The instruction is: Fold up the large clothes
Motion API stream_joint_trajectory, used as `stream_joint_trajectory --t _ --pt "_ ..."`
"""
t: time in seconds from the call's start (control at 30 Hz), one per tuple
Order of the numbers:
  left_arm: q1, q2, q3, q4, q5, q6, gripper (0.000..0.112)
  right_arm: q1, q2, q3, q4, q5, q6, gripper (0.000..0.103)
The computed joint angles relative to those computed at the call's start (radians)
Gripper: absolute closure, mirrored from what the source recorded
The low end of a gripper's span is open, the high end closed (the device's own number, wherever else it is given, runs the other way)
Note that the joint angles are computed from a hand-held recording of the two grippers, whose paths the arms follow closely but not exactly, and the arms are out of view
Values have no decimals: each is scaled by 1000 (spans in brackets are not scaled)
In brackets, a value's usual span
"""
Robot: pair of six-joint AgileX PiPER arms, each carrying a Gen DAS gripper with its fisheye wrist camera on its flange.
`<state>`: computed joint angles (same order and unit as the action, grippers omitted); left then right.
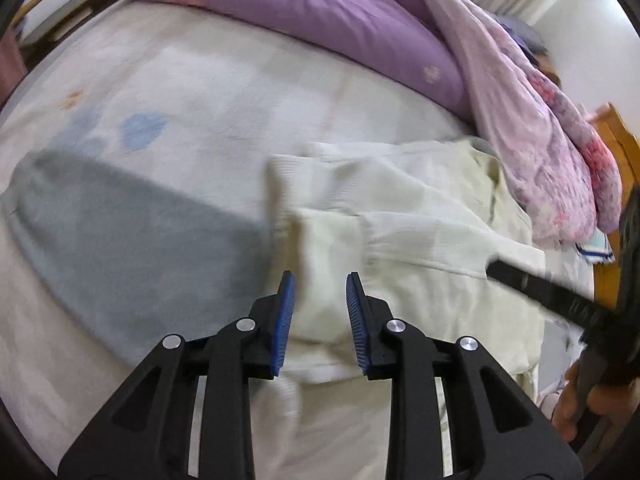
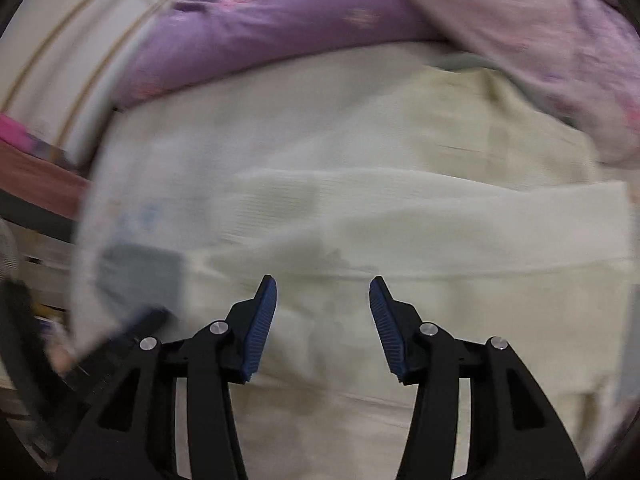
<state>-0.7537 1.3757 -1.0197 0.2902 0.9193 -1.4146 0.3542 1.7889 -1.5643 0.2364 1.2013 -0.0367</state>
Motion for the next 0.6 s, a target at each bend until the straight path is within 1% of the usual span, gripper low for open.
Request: stream_joint_trajectory --t 0.1,0.13,0.2,0.23,0.3,0.33,0.47,0.53,0.6 --pt "-5 105 -91 -25 -39 46 85 -87 -27 52 -40 -18 -59 59" --pt "-9 135 -114 -30 -48 58 84 -128 -37 72 -61 -31 -90 67" --pt "-7 201 -152 -42 -49 86 75 -184 -38 88 -97 -42 -136 81" --pt "-5 230 -165 -50 -50 93 75 -208 -41 101 -112 -57 -154 84" --pt "9 284 -162 -90 -76 100 75 -241 -41 112 -159 -80 -172 88" --pt "14 311 -161 -106 -79 98 75 -264 -43 120 -170 -91 -185 89" --pt "-1 367 -167 -79 -83 74 75 -323 -66 162 -175 -144 -238 89" --pt "-8 391 -187 -68 -69 66 75 -346 -60 188 -169 -174 -268 89" --pt "-16 409 -212 -60 -46 59 75 -359 -39 196 -165 -182 -271 89"
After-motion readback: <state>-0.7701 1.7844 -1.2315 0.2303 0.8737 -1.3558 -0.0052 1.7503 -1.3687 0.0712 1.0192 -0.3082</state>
